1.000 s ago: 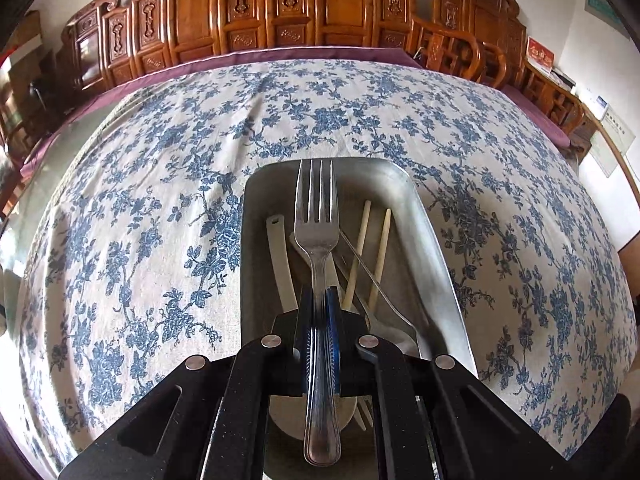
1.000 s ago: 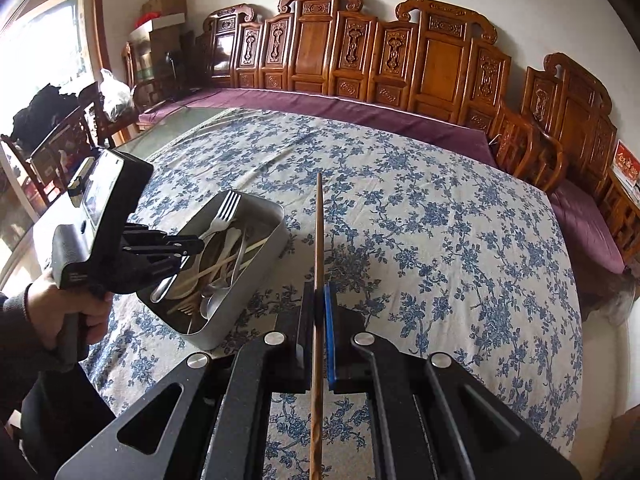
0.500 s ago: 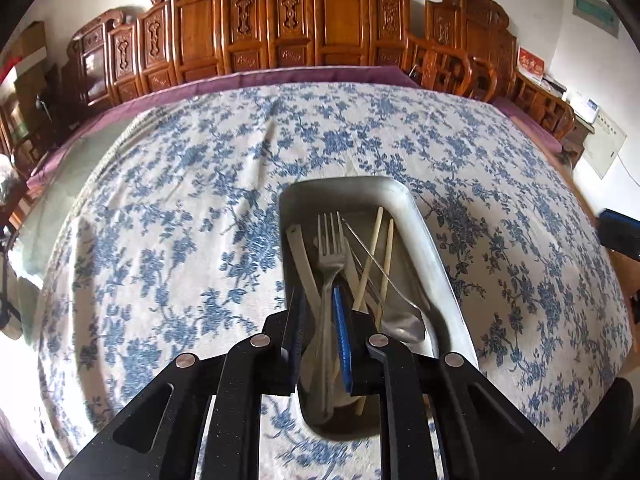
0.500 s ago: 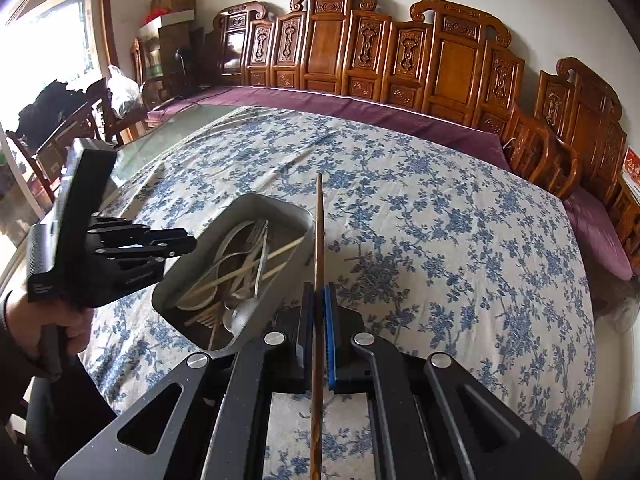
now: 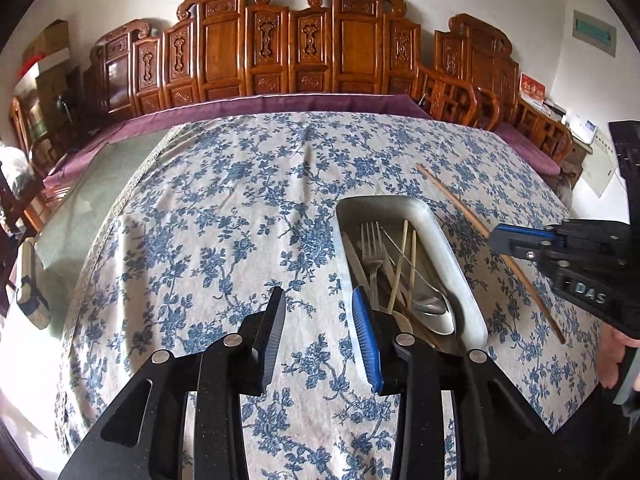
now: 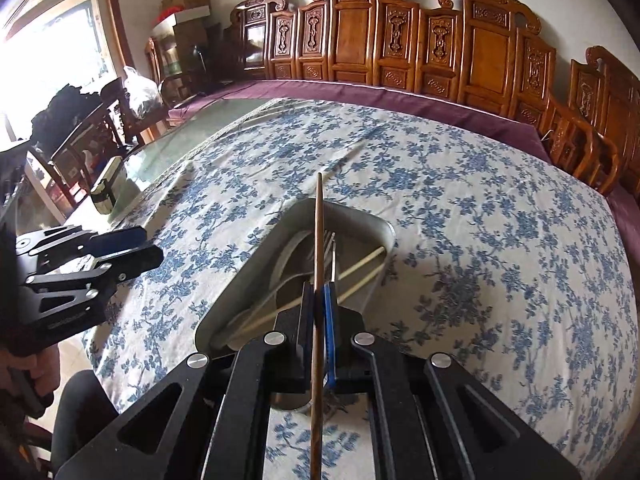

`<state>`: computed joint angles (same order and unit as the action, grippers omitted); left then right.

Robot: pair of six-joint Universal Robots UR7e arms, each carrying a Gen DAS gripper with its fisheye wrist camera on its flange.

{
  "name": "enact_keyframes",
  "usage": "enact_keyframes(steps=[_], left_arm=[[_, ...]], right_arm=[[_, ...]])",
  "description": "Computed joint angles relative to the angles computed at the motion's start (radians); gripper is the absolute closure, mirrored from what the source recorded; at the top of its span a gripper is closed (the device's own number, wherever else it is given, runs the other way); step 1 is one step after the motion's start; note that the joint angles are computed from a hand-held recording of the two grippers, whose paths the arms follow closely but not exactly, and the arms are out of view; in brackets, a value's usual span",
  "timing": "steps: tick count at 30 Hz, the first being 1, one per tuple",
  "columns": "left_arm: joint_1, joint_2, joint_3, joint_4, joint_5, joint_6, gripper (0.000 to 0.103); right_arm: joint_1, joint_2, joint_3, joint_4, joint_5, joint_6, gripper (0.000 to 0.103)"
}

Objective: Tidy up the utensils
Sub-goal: 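Lower the fork into the grey tray and open the left tool while the right tool carries the chopstick, then lower the wooden chopstick into the grey tray and open the right tool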

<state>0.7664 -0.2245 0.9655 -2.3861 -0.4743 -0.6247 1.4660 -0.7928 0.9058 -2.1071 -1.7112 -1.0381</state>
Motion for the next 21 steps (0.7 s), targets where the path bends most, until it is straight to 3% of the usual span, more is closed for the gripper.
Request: enact_keyframes(steps=[7, 12, 21], left_arm=[[-0.012, -0.045, 0.093, -0.114, 0.028, 0.022, 0.031], [-0.011, -0.067, 0.125, -0.121, 0.043, -0.016, 0.021], [-0.003, -0.075, 0.134, -0.1, 0.027, -0.04, 0.018]], right_arm=[[0.019, 0.042, -0.006, -0.003, -0.004, 0.044, 0.097], [0.027, 0.076, -0.021, -0.009, -0.013, 0.07, 0.097], [0.02, 0.133, -0.043, -0.026, -0.064, 0.1, 0.097]])
